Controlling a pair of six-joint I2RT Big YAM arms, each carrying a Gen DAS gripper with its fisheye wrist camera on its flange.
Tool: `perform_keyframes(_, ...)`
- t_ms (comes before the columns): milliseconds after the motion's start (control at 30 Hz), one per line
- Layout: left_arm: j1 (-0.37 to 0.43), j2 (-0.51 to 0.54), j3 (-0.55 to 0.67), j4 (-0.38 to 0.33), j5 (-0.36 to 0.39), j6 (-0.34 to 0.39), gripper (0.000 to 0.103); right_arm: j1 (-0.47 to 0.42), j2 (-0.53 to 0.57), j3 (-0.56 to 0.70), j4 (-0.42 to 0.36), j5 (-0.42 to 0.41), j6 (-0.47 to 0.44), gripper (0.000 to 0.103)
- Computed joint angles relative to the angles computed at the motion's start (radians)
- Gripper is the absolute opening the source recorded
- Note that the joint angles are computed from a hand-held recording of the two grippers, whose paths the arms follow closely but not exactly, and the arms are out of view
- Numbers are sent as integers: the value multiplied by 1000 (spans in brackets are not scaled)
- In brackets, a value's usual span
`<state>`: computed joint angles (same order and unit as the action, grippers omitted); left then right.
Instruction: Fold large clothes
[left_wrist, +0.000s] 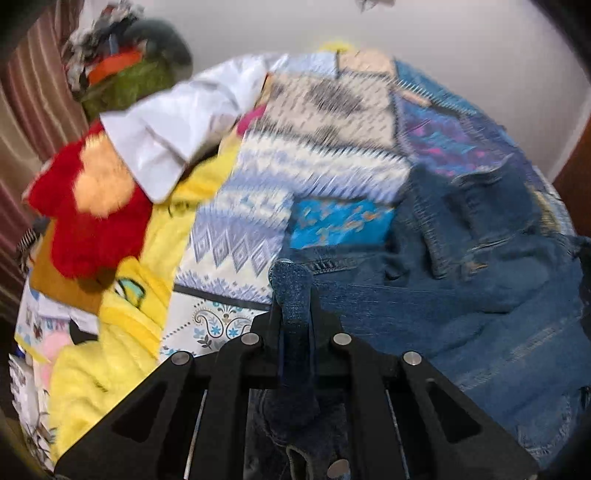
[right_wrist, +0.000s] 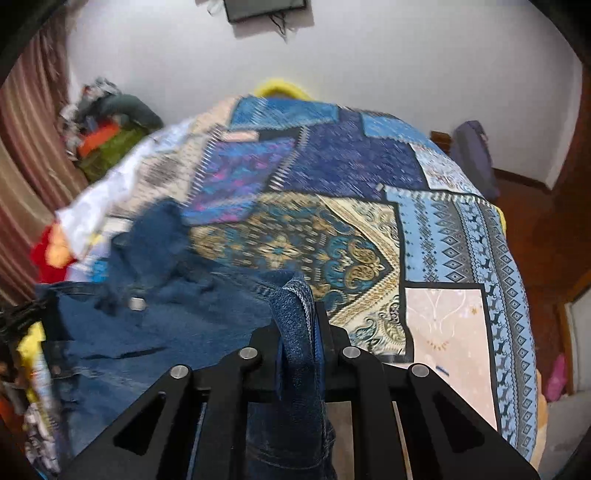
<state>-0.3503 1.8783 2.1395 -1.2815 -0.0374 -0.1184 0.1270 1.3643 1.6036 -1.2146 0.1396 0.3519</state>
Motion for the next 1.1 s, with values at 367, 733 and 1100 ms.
perform_keyframes(367, -10, 29, -72, 59, -113, 54, 36, -25, 16, -89, 12, 112, -15, 70)
perform_keyframes(733, 9, -82, -61, -38, -25, 29, 48, -39, -98, -41, -88, -32, -6, 72)
perform_keyframes(1100, -27, -375, -187, -43, -9, 95, 86, 173, -259, 93, -217, 61, 59, 97)
